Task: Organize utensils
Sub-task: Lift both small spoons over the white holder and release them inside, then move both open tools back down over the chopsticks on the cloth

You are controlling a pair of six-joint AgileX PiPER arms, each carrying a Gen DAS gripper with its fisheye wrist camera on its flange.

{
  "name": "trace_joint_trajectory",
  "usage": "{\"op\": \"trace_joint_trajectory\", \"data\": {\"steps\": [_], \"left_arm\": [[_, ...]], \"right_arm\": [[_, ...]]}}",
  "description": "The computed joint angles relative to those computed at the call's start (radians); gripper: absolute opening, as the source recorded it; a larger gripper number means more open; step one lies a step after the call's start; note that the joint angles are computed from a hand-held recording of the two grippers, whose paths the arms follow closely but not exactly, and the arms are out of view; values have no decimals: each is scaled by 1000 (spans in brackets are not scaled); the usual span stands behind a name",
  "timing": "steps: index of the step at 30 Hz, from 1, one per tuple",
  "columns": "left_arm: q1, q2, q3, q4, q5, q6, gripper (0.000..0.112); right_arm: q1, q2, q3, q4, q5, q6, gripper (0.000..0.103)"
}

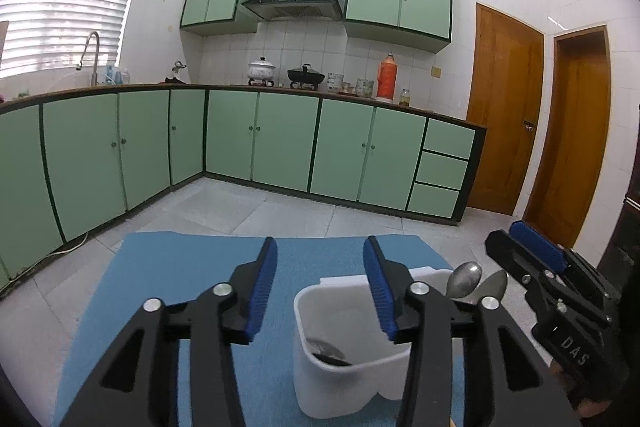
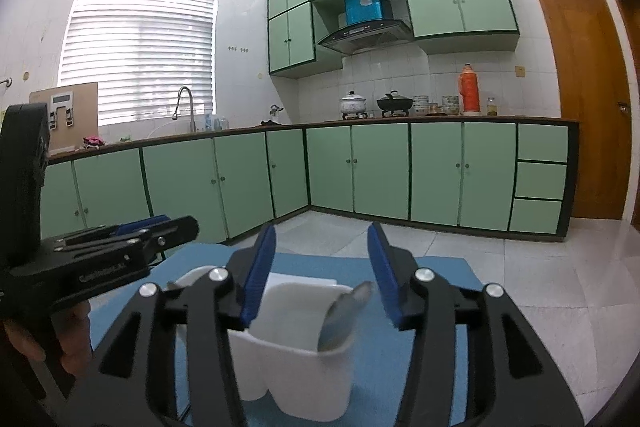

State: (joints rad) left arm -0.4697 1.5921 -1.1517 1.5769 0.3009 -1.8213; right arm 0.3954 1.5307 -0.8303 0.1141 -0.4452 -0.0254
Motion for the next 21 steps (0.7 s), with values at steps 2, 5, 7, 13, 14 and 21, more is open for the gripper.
{"op": "trace_joint_trajectory", "data": {"steps": [2,5,7,13,14,21], "left_arm": [[-14,-25,27,19,19,-23,52],[-42,-74,77,44,57,-53,61],[-67,-107,110,31,92,-44,66],[-173,-210,233,-27,214,-26,83],[-195,-221,250,-45,242,-19,85],[-364,-309,403,-89,406,-94,91]], "right_arm": [[-3,-32,33,21,-8,-6,55],[3,-86,91,108,-21,-81,62],[7,-120,127,164,-23,-129,69],[27,-233,268,320,-36,-241,83],[33,-247,286,346,-37,-260,84],[156,-360,452,618,-84,-445,88]]}}
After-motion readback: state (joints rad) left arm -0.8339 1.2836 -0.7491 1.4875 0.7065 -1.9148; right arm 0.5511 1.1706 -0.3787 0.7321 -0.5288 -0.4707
